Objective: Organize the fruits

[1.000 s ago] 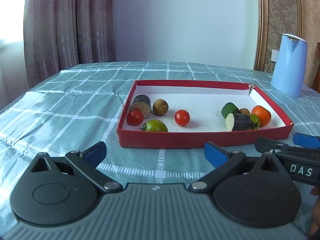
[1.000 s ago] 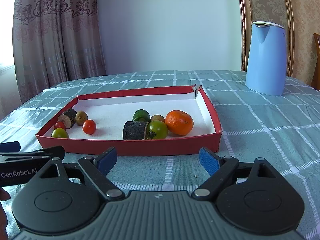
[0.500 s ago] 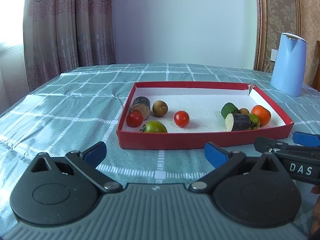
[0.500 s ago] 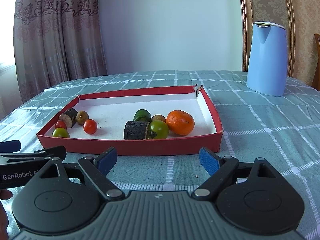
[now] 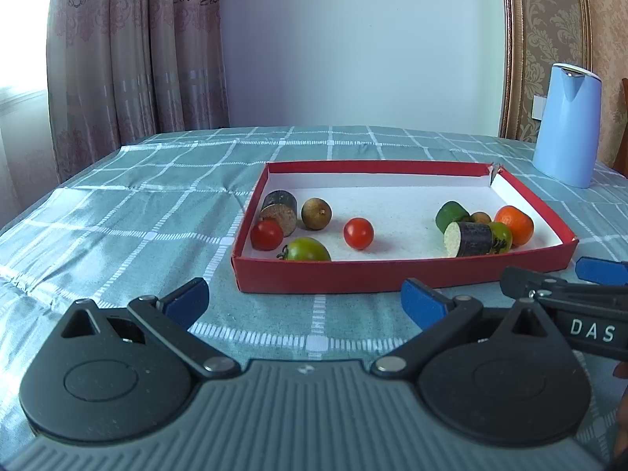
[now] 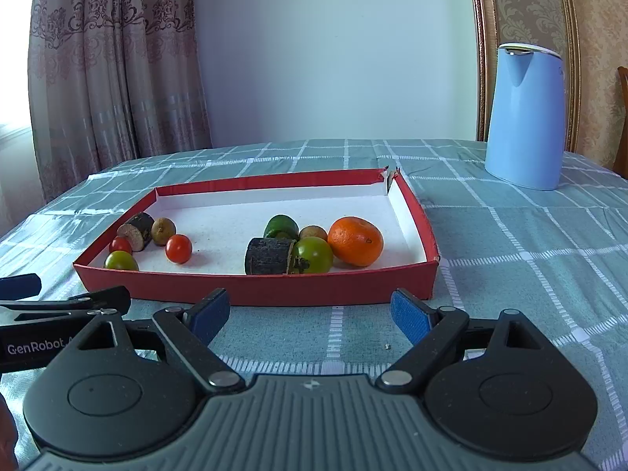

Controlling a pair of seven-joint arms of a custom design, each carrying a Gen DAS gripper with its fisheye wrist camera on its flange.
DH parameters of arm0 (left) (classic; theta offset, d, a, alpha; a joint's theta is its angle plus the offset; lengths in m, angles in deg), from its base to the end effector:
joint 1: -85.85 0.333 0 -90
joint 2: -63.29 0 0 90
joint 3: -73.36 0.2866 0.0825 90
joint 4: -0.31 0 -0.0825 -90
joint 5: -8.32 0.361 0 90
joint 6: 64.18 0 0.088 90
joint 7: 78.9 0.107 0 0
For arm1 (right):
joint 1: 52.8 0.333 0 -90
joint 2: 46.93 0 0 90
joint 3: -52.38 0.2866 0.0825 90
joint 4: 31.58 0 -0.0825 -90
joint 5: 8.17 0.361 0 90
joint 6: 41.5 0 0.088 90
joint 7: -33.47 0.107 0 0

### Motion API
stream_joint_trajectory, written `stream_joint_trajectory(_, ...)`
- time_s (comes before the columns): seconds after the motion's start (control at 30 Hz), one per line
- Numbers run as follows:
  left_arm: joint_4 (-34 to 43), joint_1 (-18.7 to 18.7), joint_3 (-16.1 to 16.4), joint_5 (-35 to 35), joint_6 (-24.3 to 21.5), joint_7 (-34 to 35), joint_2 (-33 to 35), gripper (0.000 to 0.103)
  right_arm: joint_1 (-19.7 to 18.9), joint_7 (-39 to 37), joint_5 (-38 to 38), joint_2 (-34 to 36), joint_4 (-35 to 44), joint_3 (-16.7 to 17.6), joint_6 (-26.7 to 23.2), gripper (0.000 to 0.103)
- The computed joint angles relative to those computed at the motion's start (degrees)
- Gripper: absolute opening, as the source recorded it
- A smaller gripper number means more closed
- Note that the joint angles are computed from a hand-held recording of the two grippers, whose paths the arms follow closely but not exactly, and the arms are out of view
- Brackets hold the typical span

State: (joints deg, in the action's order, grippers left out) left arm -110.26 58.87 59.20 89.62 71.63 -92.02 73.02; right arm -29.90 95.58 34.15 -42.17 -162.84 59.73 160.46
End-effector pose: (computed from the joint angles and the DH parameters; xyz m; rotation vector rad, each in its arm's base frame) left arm 0.4638 -0.3824 0.4220 -1.6345 1.4457 -0.8293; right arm 0.4969 0.1936 0.4235 -1.6418 1.4015 -0.7473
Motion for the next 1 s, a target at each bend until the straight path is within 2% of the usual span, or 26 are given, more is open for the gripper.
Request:
stream_joint_trajectory(0.3,0.0,-0.7,-0.1,1.7,-1.7,-0.3,0.0,0.103,0.1,-0.1,0.0,0.1,-0.1,0.0,0.1,0.089)
stream_joint_trajectory(0.47,-1.1,0.0,-0.2,3.8,1.2,-1.3,-1.2,0.103,0.0,0.3,-0.4,0.1,-0.1,0.1,0.2,0.089)
stream_joint_trajectory(0.73,-1.0,1.2,-0.1,2.4,4.3,-0.7,-1.5,0.103,-0.3,1.2,-1.6,0.0,-0.4,0.1,0.3,0.089)
stream_joint_trajectory(0.9,-1.2,0.6,-0.2,4.4,1.7,-4.0,-1.3,0.103,-0.2,1.2,-1.8,0.0,-0.4,0.1,0.4,0.089)
stream_joint_trajectory(1.0,-1.0,0.4,-0.3,4.4,0.3,-3.7,-1.0,0.103,-0.3,1.2,-1.9,0.0,-0.5,0.1,0.4,0.090)
